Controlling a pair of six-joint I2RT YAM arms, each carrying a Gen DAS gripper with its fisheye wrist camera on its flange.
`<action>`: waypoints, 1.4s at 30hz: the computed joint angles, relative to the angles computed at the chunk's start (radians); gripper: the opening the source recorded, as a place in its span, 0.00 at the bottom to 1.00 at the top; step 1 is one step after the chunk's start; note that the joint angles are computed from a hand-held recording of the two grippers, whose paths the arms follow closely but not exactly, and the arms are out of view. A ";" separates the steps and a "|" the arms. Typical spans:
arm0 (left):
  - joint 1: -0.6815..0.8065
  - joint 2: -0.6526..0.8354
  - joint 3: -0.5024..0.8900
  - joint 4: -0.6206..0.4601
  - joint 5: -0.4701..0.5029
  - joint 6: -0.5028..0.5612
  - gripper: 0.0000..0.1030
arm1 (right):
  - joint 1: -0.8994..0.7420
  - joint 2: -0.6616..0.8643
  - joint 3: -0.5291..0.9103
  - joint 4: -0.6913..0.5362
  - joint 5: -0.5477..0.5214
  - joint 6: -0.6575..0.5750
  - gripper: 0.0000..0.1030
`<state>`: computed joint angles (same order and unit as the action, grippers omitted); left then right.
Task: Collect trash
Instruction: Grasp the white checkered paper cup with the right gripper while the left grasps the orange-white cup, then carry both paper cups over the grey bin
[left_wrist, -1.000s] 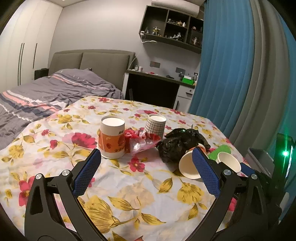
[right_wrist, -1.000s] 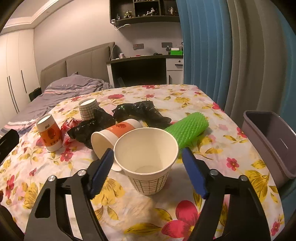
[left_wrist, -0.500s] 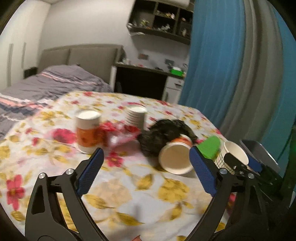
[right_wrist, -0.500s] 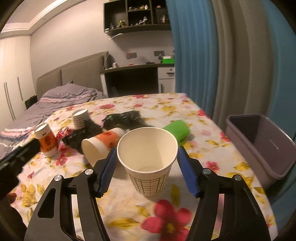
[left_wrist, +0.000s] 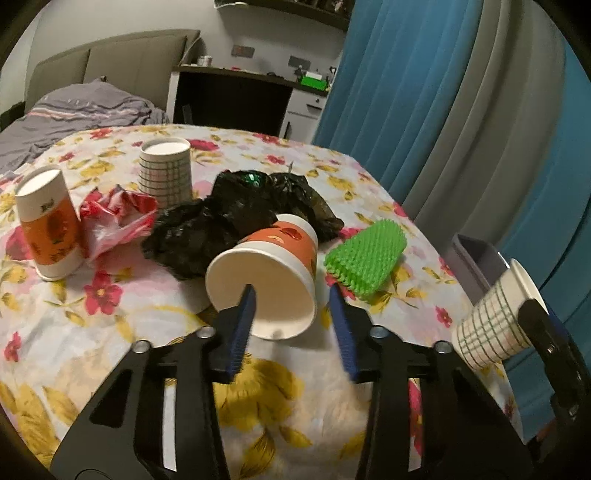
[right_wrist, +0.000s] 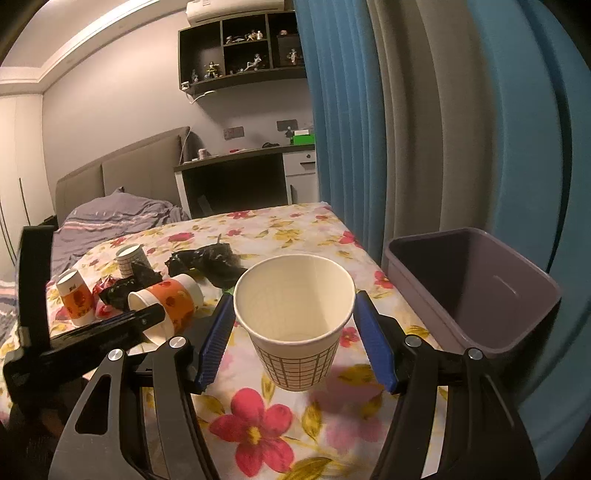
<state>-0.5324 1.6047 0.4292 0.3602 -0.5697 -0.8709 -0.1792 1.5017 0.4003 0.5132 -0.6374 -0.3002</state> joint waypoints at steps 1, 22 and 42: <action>0.004 0.009 0.005 0.005 0.010 0.005 0.27 | -0.006 -0.002 0.001 -0.007 -0.005 -0.003 0.62; -0.292 -0.188 -0.016 -0.084 -0.239 0.025 0.02 | -0.124 -0.031 0.027 -0.066 -0.104 -0.025 0.62; -0.271 0.110 0.353 0.060 -0.032 0.352 0.02 | -0.324 0.050 0.197 -0.031 -0.130 0.008 0.62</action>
<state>-0.8029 1.7147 0.7823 0.4205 -0.6018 -0.5191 -0.5036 1.5521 0.5975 0.4823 -0.7673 -0.2926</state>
